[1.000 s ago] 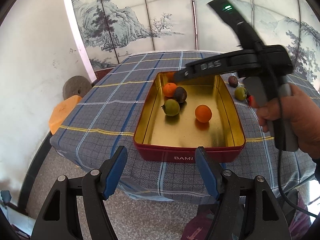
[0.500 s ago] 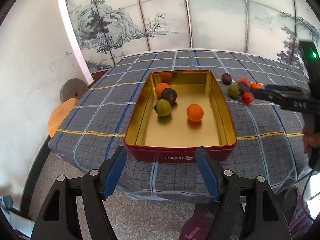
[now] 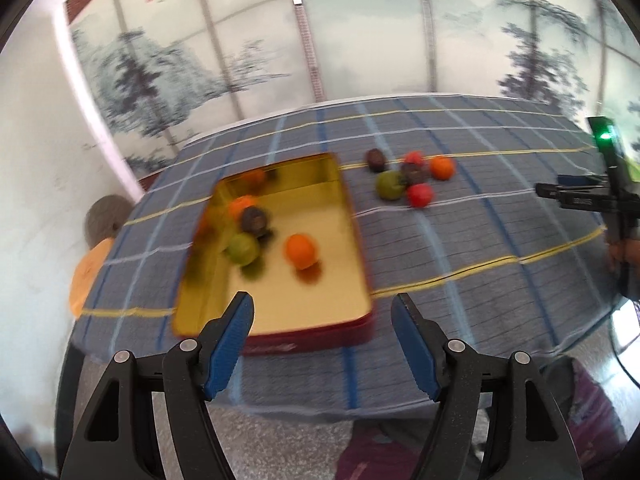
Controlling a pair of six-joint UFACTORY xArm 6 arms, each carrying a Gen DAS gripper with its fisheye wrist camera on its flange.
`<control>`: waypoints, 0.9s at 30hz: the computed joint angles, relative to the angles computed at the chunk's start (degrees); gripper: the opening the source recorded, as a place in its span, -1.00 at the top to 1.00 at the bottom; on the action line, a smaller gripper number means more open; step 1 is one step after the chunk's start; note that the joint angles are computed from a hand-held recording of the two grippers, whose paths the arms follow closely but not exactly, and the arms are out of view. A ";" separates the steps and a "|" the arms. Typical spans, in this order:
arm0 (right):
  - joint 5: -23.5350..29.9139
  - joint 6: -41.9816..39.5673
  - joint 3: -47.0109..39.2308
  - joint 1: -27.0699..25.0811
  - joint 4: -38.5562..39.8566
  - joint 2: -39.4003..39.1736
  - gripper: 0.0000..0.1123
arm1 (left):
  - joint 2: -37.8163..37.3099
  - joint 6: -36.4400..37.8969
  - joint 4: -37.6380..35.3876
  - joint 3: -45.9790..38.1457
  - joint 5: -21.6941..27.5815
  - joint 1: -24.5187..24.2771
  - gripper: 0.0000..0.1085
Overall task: Organize fruits
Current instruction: 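Grasp the red tomato with the left gripper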
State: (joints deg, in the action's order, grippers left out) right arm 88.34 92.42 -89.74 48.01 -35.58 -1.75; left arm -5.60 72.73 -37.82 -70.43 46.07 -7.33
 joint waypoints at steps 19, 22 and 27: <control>-9.53 10.18 13.66 0.76 -2.79 -10.50 -0.58 | 20.92 -24.89 12.44 -24.71 14.27 -15.06 0.19; -11.20 11.19 14.87 0.87 -3.74 -11.46 -0.59 | 22.77 -28.10 13.67 -25.47 12.47 -16.16 0.19; -13.07 10.23 15.32 0.47 -3.65 -11.55 -0.59 | 25.01 -31.36 15.63 -26.62 10.24 -17.38 0.19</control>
